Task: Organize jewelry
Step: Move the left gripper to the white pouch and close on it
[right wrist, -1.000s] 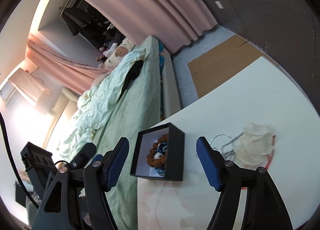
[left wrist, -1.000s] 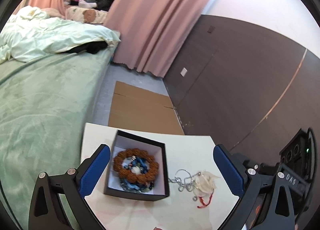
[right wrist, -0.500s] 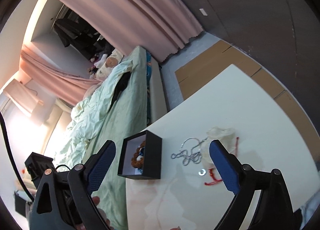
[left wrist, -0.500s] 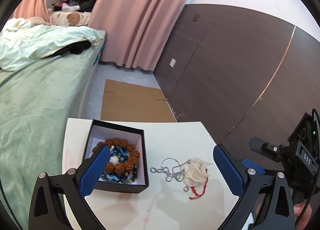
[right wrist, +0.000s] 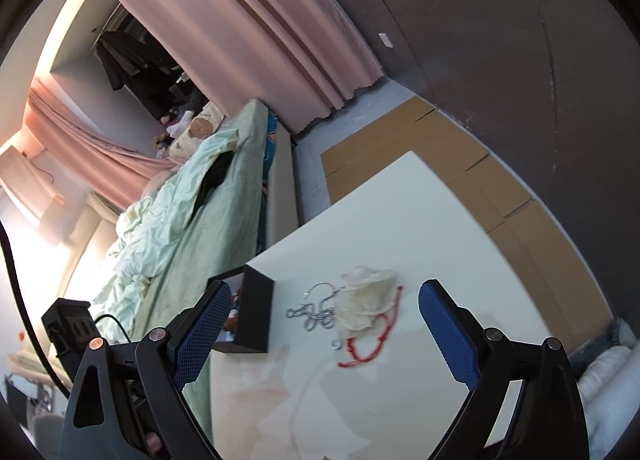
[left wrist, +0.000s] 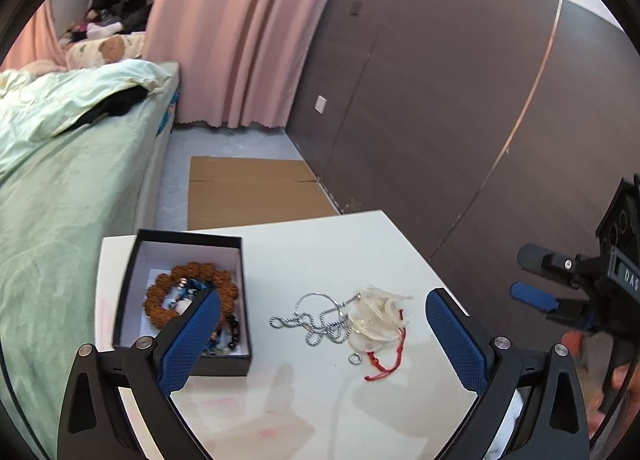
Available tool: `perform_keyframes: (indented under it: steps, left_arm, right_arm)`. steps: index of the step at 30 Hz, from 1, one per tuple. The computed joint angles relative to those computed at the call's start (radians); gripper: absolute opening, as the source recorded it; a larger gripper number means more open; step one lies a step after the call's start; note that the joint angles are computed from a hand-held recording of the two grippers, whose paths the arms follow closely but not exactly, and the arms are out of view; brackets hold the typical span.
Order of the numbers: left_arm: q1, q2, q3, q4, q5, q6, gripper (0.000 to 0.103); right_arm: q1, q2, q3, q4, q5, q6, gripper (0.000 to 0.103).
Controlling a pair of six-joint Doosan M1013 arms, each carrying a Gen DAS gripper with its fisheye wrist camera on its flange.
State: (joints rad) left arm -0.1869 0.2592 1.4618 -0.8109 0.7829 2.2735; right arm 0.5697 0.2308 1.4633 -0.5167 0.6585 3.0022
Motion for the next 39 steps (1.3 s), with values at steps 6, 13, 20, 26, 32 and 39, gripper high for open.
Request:
perform_keyframes:
  steps: [6,13,20,26,32,39]
  left_arm:
    - [-0.016,0.014,-0.008,0.042,0.015,-0.029,0.088]
    - [-0.042,0.033,-0.022,0.107,0.056,-0.042,0.075]
    - [-0.081,0.056,-0.033,0.141,0.079,-0.041,0.071]
    - [-0.106,0.07,-0.035,0.149,0.089,-0.041,0.071]
    - [-0.127,0.085,-0.04,0.172,0.073,-0.051,0.061]
    - [-0.138,0.107,-0.058,0.167,0.078,-0.054,0.029]
  right_arm:
    - [-0.018,-0.025,0.031,0.022,0.043,0.001,0.095]
    - [-0.053,-0.039,0.058,0.129,0.062,-0.033,0.087]
    - [-0.068,-0.051,0.077,0.151,0.057,-0.027,0.087]
    - [-0.09,-0.049,0.085,0.214,0.046,-0.056,0.083]
    - [-0.098,-0.043,0.086,0.243,0.04,-0.052,0.081]
    - [-0.102,-0.024,0.066,0.285,0.058,-0.085,0.081]
